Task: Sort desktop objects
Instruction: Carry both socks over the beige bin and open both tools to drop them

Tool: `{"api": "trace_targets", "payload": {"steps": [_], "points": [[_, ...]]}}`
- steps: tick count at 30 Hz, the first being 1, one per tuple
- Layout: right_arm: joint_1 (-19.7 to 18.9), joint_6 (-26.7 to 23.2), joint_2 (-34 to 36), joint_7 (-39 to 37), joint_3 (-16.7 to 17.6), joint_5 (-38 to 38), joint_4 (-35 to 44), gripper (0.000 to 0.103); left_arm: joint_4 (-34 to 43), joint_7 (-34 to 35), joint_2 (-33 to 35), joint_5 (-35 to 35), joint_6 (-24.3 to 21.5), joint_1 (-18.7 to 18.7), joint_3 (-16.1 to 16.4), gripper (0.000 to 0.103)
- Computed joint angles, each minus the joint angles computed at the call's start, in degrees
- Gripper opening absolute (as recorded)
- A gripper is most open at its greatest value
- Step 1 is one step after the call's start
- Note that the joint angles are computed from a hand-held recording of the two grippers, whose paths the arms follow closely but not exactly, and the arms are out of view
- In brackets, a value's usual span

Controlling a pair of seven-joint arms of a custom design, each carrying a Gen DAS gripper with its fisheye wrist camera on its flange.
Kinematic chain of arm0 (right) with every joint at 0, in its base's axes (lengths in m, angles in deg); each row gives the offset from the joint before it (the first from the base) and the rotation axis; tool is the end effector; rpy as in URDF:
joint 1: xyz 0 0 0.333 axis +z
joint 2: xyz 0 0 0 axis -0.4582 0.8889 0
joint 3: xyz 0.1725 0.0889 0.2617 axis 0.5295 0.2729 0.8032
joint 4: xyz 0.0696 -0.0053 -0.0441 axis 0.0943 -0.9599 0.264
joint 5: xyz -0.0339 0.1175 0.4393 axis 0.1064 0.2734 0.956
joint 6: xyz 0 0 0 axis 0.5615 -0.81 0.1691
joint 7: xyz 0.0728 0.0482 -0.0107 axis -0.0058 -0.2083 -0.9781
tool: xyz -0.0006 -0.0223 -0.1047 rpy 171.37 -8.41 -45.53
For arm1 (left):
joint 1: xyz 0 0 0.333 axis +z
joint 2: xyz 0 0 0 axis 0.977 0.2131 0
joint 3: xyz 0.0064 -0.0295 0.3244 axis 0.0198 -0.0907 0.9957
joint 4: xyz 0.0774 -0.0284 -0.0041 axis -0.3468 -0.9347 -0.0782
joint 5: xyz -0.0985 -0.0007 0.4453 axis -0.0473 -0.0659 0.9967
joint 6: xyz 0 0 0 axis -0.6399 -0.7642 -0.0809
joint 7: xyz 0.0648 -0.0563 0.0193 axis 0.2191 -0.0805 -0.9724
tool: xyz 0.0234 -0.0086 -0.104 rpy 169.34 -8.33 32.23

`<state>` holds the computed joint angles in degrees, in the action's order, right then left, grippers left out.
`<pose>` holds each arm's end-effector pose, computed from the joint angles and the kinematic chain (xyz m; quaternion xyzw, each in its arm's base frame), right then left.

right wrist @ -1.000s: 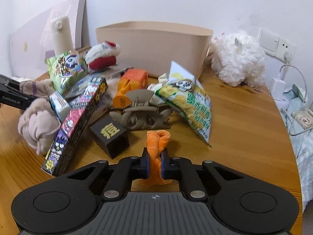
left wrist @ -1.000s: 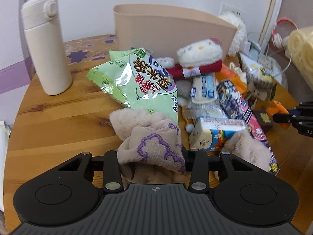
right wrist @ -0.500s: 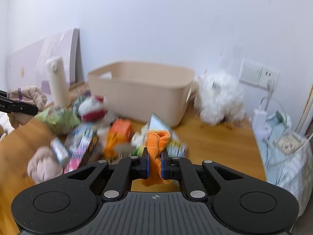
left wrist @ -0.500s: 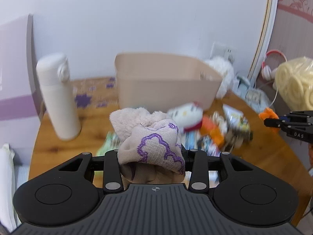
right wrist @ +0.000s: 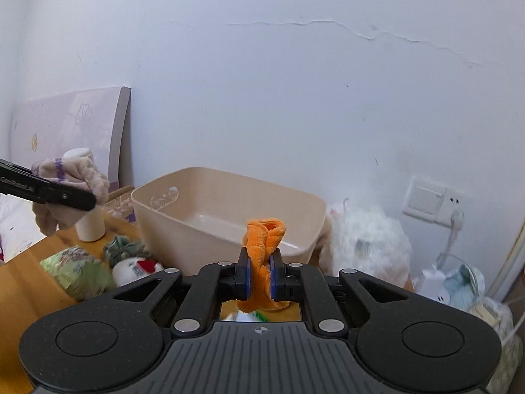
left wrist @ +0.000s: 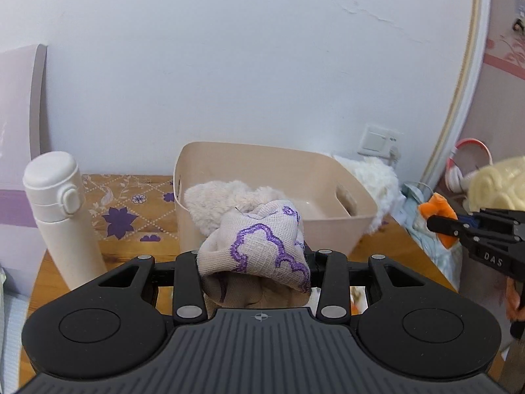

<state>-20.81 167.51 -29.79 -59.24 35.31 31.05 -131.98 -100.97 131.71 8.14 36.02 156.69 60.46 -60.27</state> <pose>0.6807 0.1141 0.5402 -0.7194 0.4424 -0.3241 0.4263 0.6909 -0.2687 0.5713 -0.5913 0.6338 -0.4319 0.2492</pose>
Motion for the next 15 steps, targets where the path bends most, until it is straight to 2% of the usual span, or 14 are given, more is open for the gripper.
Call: {"api": "trace_targets", "payload": {"steps": [4,8,11,13,15], "points": [[-1.16,-0.65,3.42,-0.14,0.83,1.36,3.59,0.010,3.63,-7.45,3.01,6.53,-1.47,-3.84,4.20,0.040],[-3.16,-1.36,5.25,1.16,2.09,2.45,6.42,0.010,6.96,-11.01,4.53,11.95,-3.68,-5.34,5.66,0.040],[-4.28,-0.88,6.54,0.19,3.05,3.48,8.95,0.010,10.59,-10.28,5.97,12.83,-3.95,-4.53,4.54,0.040],[-4.96,-0.67,7.75,-0.62,3.89,3.16,10.87,0.010,13.52,-7.42,7.75,9.75,-4.22,-3.04,2.53,0.040],[-4.45,0.01,9.48,1.41,3.71,-0.84,12.55,0.010,17.27,-4.96,10.47,6.21,-5.40,-2.29,1.17,0.040]]}}
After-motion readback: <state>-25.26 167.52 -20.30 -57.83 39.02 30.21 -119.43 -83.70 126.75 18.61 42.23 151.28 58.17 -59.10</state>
